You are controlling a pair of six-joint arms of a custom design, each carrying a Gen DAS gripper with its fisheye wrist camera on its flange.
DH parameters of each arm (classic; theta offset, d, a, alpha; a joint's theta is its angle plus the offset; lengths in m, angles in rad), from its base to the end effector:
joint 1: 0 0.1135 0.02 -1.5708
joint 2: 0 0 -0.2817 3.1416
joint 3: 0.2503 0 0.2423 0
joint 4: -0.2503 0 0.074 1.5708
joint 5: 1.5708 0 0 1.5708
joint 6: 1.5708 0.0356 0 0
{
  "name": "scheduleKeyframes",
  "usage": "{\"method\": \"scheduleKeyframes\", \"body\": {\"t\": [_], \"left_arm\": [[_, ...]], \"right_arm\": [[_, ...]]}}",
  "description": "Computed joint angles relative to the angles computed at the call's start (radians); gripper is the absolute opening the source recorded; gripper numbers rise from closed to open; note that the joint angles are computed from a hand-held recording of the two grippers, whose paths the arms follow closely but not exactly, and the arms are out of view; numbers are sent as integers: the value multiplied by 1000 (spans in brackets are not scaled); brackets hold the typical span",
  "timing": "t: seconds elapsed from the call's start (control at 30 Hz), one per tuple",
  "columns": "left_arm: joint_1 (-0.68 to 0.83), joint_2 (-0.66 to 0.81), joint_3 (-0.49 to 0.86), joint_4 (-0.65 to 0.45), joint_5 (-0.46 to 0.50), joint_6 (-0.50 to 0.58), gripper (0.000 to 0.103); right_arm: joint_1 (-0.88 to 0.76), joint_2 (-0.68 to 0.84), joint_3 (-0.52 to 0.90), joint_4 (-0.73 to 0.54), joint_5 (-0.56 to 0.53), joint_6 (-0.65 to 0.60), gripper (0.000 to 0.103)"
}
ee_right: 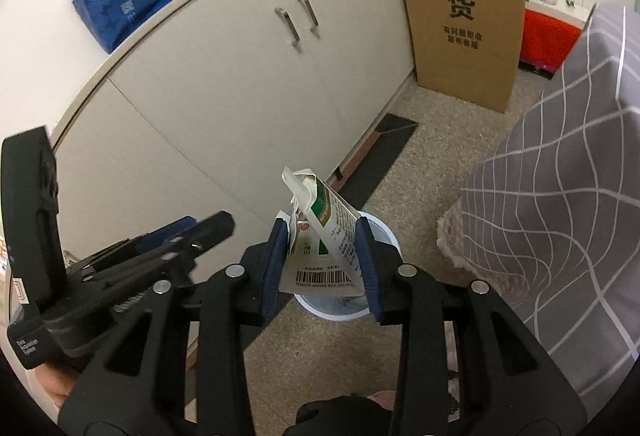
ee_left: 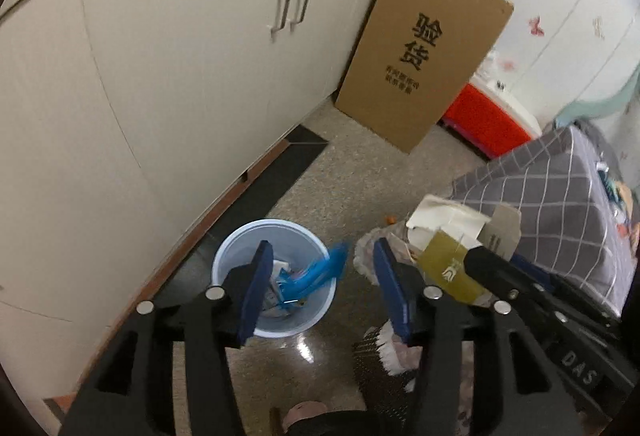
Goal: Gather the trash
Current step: 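Carry both items to the wastebasket and open the left gripper to drop the packet, then open the right gripper over the wastebasket to drop the medicine box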
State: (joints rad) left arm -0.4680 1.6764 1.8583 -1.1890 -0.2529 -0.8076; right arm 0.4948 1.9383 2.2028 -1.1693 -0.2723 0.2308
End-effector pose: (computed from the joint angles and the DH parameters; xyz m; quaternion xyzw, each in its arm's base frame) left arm 0.2965 -0.1399 0.4034 -0.1956 0.9332 -0.0670 0.2938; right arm 0.3466 0.1979 0.4105 -0.1672 0.9223 0.2349 0.2573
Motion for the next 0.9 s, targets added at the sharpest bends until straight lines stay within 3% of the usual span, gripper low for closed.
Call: {"method": "scheduleKeyframes", "body": {"t": [0.33, 0.6, 0.9], "left_arm": [[-5, -20, -20, -7, -10, -17, 60], [-4, -61, -60, -13, -43, -34, 63], [-15, -112, -42, -101, -188, -110, 68]], "right_arm": [[19, -1, -33, 10, -1, 4, 35], [45, 20, 18, -1, 4, 14, 35], [88, 88, 130, -5, 9, 33, 36]]}}
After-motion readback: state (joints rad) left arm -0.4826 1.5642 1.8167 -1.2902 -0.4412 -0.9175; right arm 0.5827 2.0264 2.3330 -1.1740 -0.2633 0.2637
